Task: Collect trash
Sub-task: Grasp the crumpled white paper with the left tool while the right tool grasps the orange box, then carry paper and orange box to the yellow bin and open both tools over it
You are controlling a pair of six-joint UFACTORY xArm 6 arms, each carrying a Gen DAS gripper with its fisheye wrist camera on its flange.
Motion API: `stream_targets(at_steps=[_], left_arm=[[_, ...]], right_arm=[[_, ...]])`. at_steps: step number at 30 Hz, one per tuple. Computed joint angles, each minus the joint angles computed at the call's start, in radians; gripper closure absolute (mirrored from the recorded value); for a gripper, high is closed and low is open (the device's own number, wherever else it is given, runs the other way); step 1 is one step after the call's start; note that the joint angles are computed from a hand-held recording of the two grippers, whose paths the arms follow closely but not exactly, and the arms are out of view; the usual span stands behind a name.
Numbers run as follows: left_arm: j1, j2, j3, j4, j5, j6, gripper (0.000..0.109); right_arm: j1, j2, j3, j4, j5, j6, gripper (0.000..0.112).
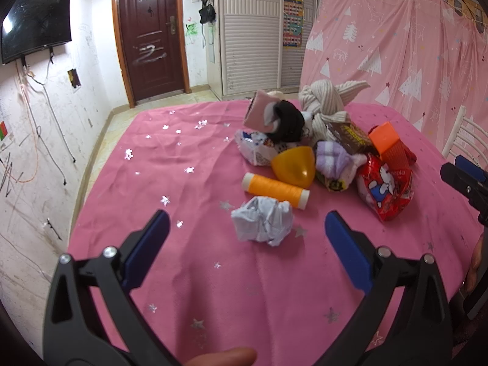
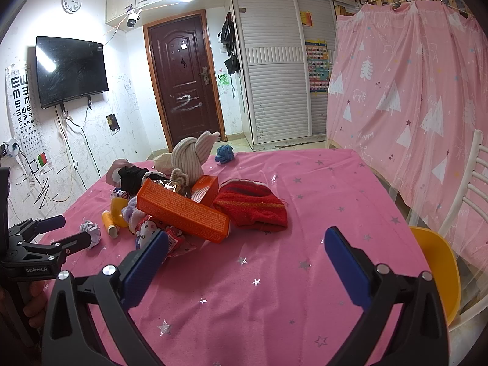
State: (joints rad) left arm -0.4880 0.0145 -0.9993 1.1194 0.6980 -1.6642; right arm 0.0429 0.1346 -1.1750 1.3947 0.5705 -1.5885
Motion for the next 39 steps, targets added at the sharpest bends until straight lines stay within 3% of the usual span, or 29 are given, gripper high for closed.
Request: stream_targets(at_steps=[5,11,20,23,26,28,32,36,39], left_arm=[[0.012,0.0,0.002,-0.025,-0.031,0.027,0.011],[0.038,0.029,-0.032,-0.113,-0.094,0.132,0.011],[0.072,0.129,-0.146,-0.367,-0.103,0.372,0.034],[0.076,0.146,-0.167,-0.394,-0.093,0.409,0.043],[0.078,0.144,-0.162,-0.385,-0.094,0.404,0.061],[0.08,0.136,-0.153,-0.381,-0.094,0.401,0.072],[0.091,0.114,-0.12,-0.382,-0.131,0.395,0.074],[0.096,0.098,-0.096,-0.372,-0.149,0.38,0.074],[0.102,0.077,-0.069,-0.377,-0.168,0.375,0.074]], right_arm=[[-0.003,0.002,-0.004,-0.018,0.015,0.005,0.017],[0.005,-0.007,-0.012,-0.07,0.106,0.009,0.017],[0.043,0.023,-0.108,-0.184,0.18,0.023,0.017],[0.052,0.066,-0.178,-0.264,0.226,0.06,0.018],[0.066,0.093,-0.214,-0.318,0.242,0.072,0.033],[0.073,0.121,-0.251,-0.376,0.25,0.099,0.049],[0.079,0.147,-0.283,-0.43,0.273,0.09,0.06],[0.088,0.17,-0.298,-0.476,0.275,0.097,0.079],[0.084,0.182,-0.313,-0.482,0.296,0.103,0.08]])
